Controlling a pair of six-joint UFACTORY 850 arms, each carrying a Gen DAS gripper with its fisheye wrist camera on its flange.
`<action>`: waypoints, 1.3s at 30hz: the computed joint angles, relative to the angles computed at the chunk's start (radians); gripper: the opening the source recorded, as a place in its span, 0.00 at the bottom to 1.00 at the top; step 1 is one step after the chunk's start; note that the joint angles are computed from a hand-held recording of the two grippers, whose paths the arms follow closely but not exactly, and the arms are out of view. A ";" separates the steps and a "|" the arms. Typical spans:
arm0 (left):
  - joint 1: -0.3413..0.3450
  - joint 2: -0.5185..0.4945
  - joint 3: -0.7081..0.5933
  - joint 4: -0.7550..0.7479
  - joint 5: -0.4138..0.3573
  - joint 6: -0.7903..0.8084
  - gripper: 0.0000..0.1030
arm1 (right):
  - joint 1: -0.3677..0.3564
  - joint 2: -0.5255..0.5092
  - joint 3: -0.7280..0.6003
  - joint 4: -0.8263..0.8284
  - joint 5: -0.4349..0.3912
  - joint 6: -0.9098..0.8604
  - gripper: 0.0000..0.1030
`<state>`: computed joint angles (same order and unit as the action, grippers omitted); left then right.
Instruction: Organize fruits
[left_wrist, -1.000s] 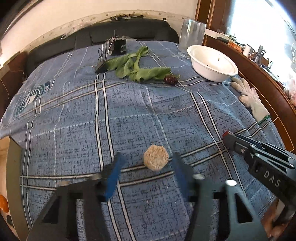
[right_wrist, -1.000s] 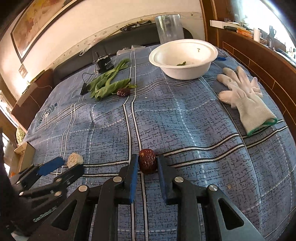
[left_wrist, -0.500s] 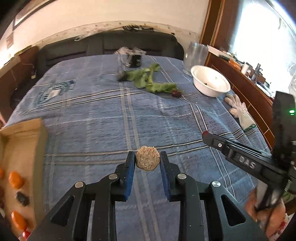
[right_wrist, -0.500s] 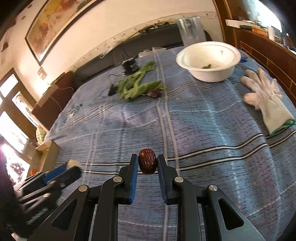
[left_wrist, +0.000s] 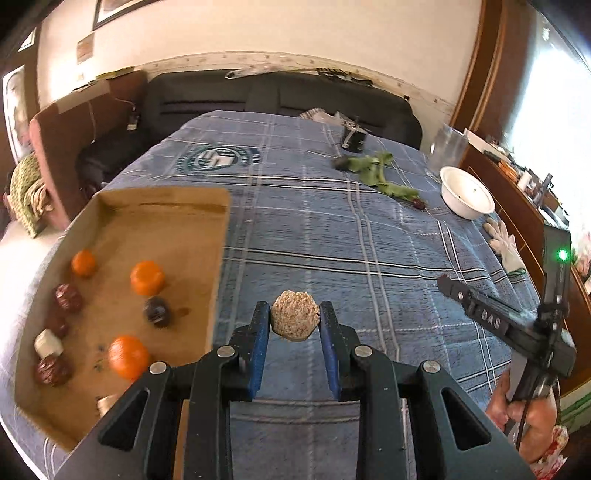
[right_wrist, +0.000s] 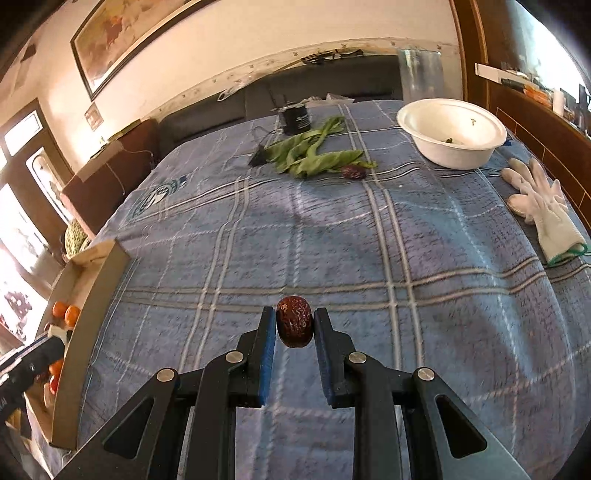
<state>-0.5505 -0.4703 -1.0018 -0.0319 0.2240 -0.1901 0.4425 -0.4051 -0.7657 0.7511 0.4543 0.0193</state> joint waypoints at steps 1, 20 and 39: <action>0.006 0.011 0.016 0.005 0.010 -0.007 0.25 | 0.017 0.003 0.004 0.017 0.001 -0.003 0.22; 0.025 0.124 0.160 -0.098 0.105 0.104 0.25 | 0.205 0.061 0.016 0.266 0.062 -0.160 0.22; 0.039 0.147 0.197 -0.048 0.124 0.068 0.25 | 0.305 0.061 -0.016 0.406 0.112 -0.309 0.23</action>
<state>-0.5114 -0.3231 -0.8052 -0.0804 0.3476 -0.1217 0.7478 -0.3440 -0.7817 1.1569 0.5661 -0.2900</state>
